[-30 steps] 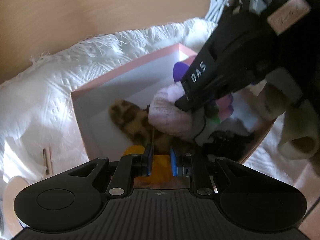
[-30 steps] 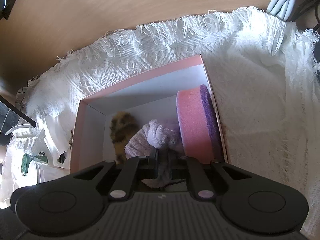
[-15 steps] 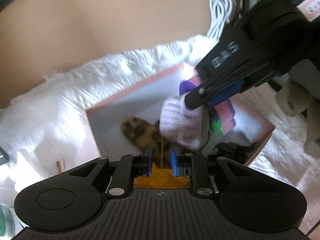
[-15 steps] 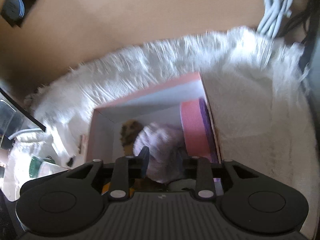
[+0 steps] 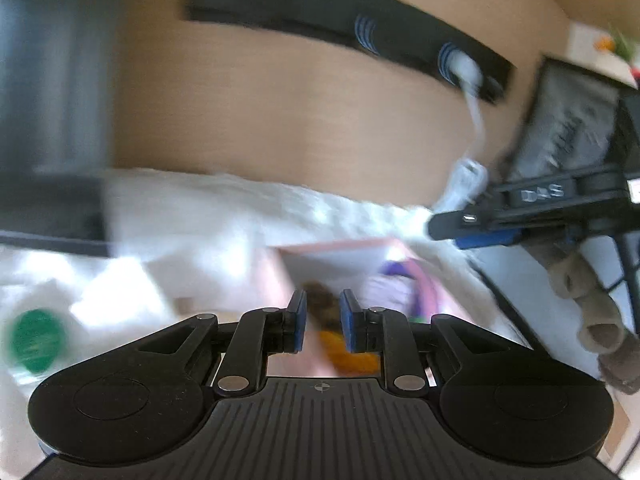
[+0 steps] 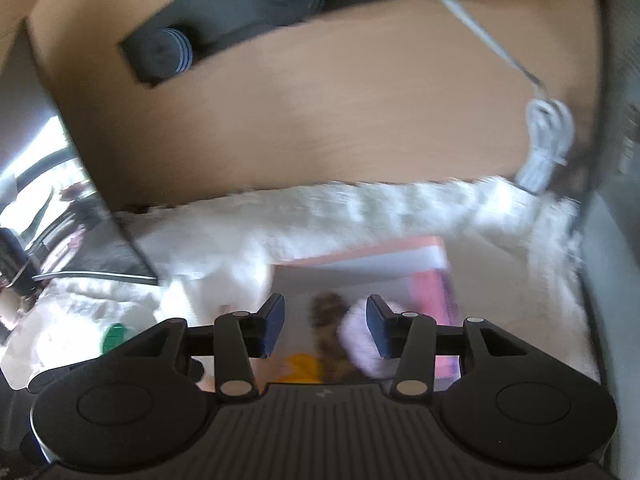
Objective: Organize soft objects
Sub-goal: 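Open both grippers over the pink box and withdraw toward the jars, then grasp the white paper towel with the left gripper while the right gripper approaches the black cable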
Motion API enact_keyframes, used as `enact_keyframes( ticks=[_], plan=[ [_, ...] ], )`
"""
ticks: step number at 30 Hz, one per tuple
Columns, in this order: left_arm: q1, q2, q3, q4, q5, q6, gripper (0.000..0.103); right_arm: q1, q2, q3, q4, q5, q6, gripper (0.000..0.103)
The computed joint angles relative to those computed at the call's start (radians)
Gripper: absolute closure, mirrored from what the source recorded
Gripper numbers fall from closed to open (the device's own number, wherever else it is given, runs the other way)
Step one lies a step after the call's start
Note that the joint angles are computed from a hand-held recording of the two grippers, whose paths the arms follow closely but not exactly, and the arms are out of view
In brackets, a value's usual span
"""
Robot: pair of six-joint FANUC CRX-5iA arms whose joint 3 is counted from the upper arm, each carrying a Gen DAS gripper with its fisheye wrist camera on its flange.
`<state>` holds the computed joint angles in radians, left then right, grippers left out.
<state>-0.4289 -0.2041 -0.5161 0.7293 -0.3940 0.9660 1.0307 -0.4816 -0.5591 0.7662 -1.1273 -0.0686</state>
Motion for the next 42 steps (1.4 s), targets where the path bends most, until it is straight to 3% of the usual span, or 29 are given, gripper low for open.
enact_keyframes(
  ticks=[5,7,12,15,17,20,25,30,33,36,40,42],
  plan=[
    [0.214,-0.134,0.027,-0.348,-0.112,0.327,0.082,0.009,0.119,0.096,0.019,0.12,0.056,0.058],
    [0.305,-0.175,0.032,-0.4,-0.154,0.379,0.082,0.004,0.182,0.15,0.026,0.161,0.055,0.057],
    [0.487,-0.256,0.007,-0.366,-0.208,0.277,0.082,-0.006,0.331,0.292,0.021,0.255,0.065,0.057],
    [0.56,-0.26,-0.045,-0.191,-0.246,0.019,0.082,0.009,0.409,0.382,-0.017,0.263,0.165,0.058],
    [0.56,-0.242,-0.072,-0.126,-0.263,-0.1,0.082,0.027,0.446,0.431,-0.048,0.258,0.259,0.057],
    [0.553,-0.212,-0.096,-0.104,-0.285,-0.156,0.082,0.053,0.485,0.489,-0.122,0.216,0.441,0.057],
    [0.51,-0.149,-0.095,-0.126,-0.277,-0.126,0.082,0.059,0.524,0.547,-0.2,0.116,0.594,0.057],
    [0.459,-0.135,-0.14,0.035,-0.258,-0.259,0.082,-0.02,0.542,0.626,-0.348,0.023,0.707,0.052],
    [0.408,-0.141,-0.146,0.055,-0.229,-0.194,0.082,-0.095,0.558,0.674,-0.441,-0.034,0.815,0.052],
    [0.354,-0.128,-0.098,-0.054,-0.211,0.018,0.082,-0.156,0.586,0.713,-0.486,-0.077,0.898,0.052],
    [0.267,-0.101,-0.096,-0.039,-0.119,0.069,0.082,-0.235,0.583,0.713,-0.567,-0.058,0.944,0.046],
    [0.237,-0.076,-0.074,-0.085,-0.094,0.112,0.082,-0.275,0.6,0.732,-0.638,-0.054,0.986,0.046]
  ],
)
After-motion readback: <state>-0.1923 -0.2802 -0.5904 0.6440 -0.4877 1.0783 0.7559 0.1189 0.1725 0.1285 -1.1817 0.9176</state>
